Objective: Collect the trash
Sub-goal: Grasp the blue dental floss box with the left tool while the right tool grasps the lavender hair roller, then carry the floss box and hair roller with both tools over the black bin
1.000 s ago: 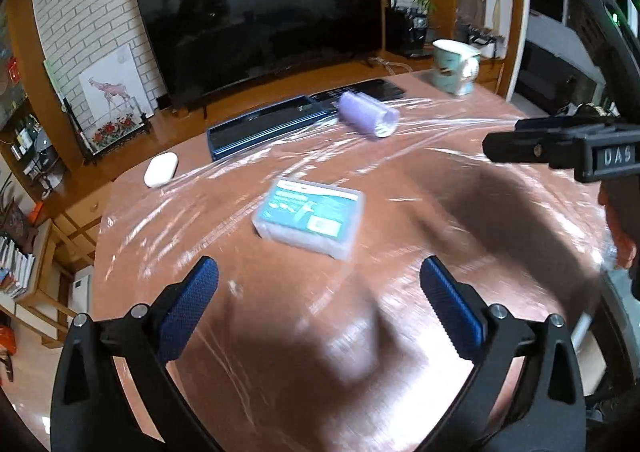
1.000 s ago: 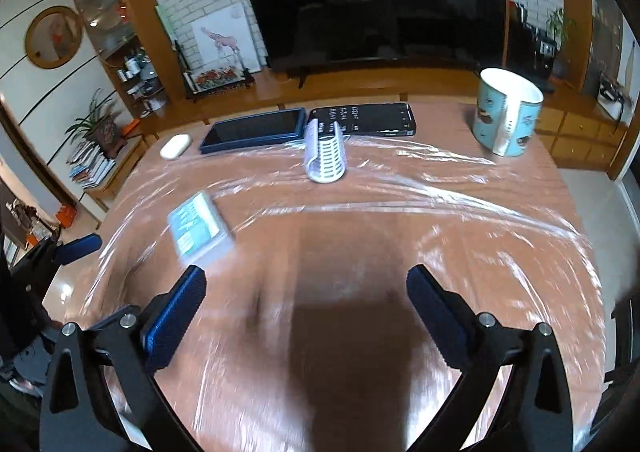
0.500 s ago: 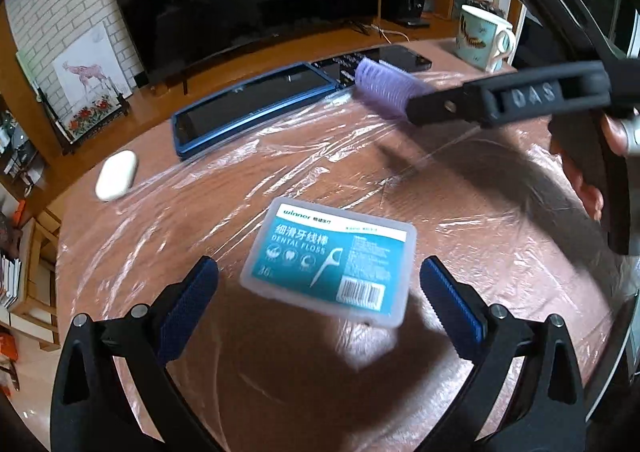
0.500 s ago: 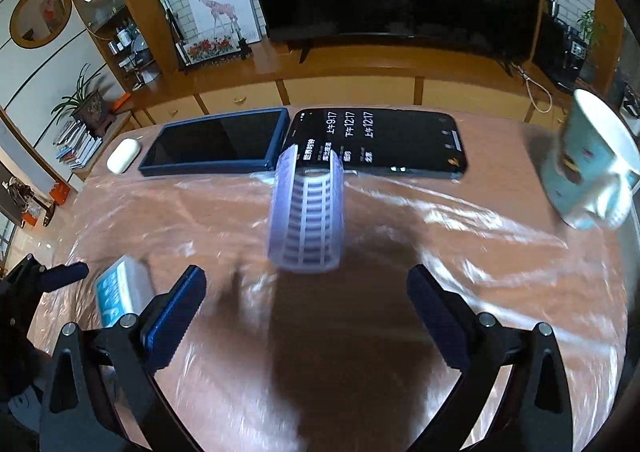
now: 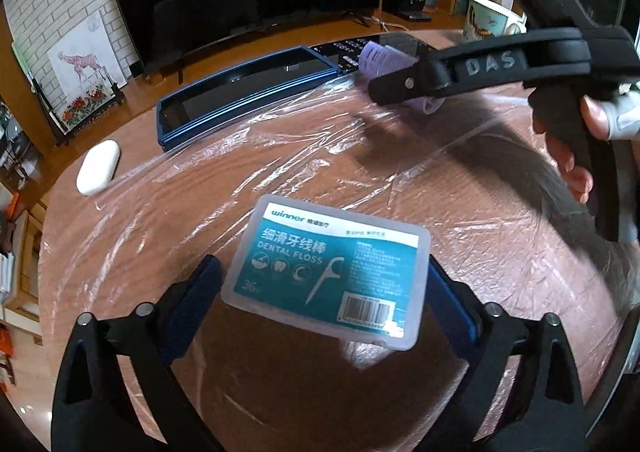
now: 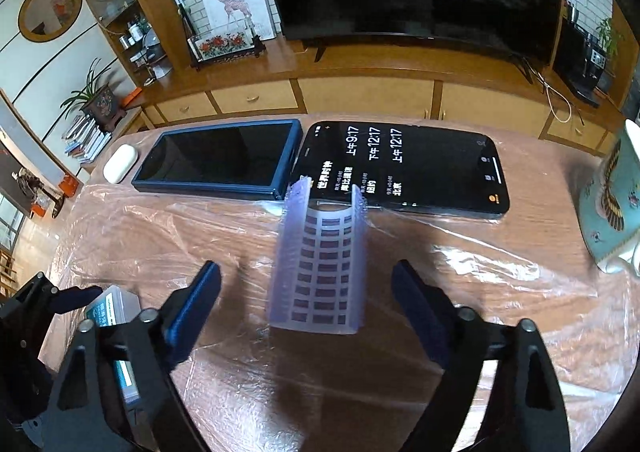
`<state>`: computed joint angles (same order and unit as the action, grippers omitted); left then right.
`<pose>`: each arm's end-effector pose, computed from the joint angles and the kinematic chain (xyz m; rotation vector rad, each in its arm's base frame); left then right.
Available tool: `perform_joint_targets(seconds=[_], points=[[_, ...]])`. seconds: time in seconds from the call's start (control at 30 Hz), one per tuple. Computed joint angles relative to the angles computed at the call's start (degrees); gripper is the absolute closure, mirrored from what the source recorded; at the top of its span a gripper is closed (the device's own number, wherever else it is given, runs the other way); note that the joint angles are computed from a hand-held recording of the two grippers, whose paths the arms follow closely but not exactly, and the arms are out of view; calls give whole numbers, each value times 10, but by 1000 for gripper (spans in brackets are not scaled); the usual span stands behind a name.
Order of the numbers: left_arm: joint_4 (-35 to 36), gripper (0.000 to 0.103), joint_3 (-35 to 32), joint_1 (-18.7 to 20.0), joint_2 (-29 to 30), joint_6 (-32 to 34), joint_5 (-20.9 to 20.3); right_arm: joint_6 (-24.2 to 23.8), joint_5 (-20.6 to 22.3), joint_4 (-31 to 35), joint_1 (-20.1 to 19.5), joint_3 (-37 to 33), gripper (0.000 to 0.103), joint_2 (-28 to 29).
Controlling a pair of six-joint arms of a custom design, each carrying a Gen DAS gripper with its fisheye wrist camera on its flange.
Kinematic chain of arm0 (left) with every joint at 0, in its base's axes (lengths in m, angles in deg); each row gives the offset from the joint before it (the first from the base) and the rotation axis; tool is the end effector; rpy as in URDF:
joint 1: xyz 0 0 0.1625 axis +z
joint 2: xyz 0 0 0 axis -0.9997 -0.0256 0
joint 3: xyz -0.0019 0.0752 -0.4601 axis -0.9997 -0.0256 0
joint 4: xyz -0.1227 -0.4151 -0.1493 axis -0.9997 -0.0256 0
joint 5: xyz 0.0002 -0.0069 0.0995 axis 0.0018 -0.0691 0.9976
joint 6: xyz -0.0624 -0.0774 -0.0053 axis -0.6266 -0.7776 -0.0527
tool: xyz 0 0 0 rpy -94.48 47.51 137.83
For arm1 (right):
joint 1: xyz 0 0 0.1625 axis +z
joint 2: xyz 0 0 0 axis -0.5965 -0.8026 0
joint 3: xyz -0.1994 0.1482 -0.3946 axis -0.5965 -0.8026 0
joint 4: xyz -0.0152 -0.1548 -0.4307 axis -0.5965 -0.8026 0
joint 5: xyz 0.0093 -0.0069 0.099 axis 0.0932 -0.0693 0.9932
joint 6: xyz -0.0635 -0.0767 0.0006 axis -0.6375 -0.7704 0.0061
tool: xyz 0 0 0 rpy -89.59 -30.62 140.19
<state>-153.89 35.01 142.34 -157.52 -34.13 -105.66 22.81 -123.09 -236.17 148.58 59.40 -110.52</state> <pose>-0.1820 -0.5688 0.2862 1.0643 2.3329 -0.3663 0.3277 -0.6132 0.1677 0.3337 -2.5000 0.6734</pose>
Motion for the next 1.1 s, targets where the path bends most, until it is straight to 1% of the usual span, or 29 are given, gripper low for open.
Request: perform_joint_targets(seconds=[0.03, 0.07, 0.1, 0.2, 0.37, 0.57, 0.77, 0.87, 1.1], points=[[3, 11, -2, 1, 0, -4, -5, -2, 1, 0, 0, 0, 28, 0], [8, 13, -4, 3, -1, -9, -13, -3, 2, 2, 0, 0, 35, 0], [8, 14, -4, 2, -1, -12, -13, -2, 5, 3, -1, 0, 45, 0], [13, 15, -4, 0, -3, -15, -14, 1, 26, -1, -5, 10, 59, -10], [10, 15, 3, -4, -7, -21, -12, 8, 66, -11, -9, 31, 60, -32], [0, 15, 9, -10, -16, -34, -9, 18, 88, -22, -6, 58, 60, -56], [-7, 15, 21, -20, -30, -49, -5, 45, 111, -29, -1, 94, 60, -88], [-10, 15, 29, -25, -39, -58, 0, 57, 116, -34, 4, 113, 60, -101], [-7, 15, 49, -37, -70, -78, -2, 90, 99, -43, 24, 157, 60, -126]])
